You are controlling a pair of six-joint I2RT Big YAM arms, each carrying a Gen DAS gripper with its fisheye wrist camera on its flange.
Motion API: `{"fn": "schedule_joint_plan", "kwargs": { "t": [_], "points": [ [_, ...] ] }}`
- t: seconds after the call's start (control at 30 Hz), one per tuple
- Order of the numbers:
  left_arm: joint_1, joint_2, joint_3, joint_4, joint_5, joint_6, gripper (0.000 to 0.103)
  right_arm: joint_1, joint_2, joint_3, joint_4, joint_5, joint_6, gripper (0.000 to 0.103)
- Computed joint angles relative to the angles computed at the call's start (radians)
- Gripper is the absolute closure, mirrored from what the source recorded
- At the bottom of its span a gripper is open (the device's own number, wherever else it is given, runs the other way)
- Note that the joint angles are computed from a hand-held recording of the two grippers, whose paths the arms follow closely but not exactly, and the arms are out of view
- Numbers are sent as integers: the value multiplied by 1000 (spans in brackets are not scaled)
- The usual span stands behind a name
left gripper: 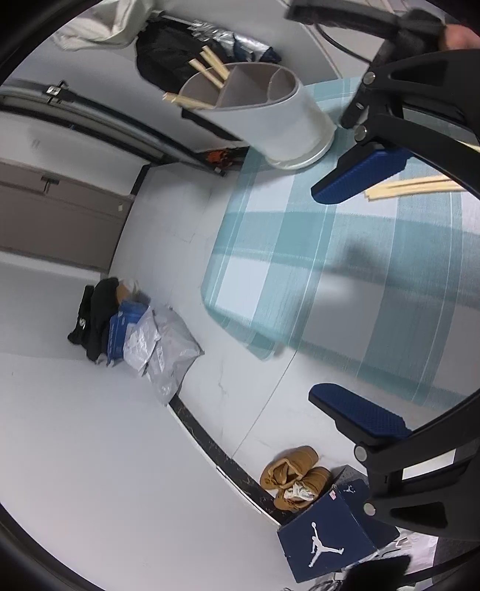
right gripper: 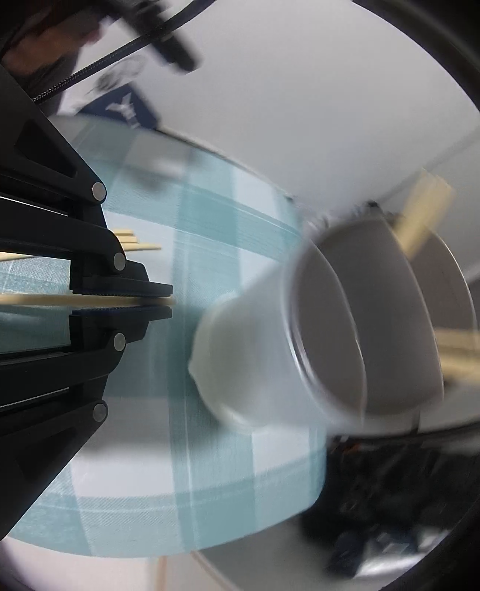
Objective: Organize utensils
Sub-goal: 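Lift the chopstick with the right gripper while the left gripper grasps another chopstick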
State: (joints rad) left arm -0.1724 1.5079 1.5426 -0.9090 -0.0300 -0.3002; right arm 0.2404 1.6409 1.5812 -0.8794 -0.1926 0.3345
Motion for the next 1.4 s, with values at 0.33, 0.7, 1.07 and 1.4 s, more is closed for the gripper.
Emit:
{"fn": "schedule_joint_plan", "kwargs": {
  "t": [0.33, 0.7, 1.07, 1.4],
  "points": [
    [-54, 58, 35, -117, 34, 60, 7, -112, -101, -107, 110, -159, 163, 99],
    [-115, 121, 58, -279, 14, 162, 7, -203, -155, -200, 196, -229, 259, 99],
    [-108, 155, 86, -330, 26, 126, 7, -214, -180, -208, 216, -223, 254, 99],
    [-105, 167, 95, -335, 33, 134, 7, -215, -182, -206, 215, -222, 252, 99]
  ]
}}
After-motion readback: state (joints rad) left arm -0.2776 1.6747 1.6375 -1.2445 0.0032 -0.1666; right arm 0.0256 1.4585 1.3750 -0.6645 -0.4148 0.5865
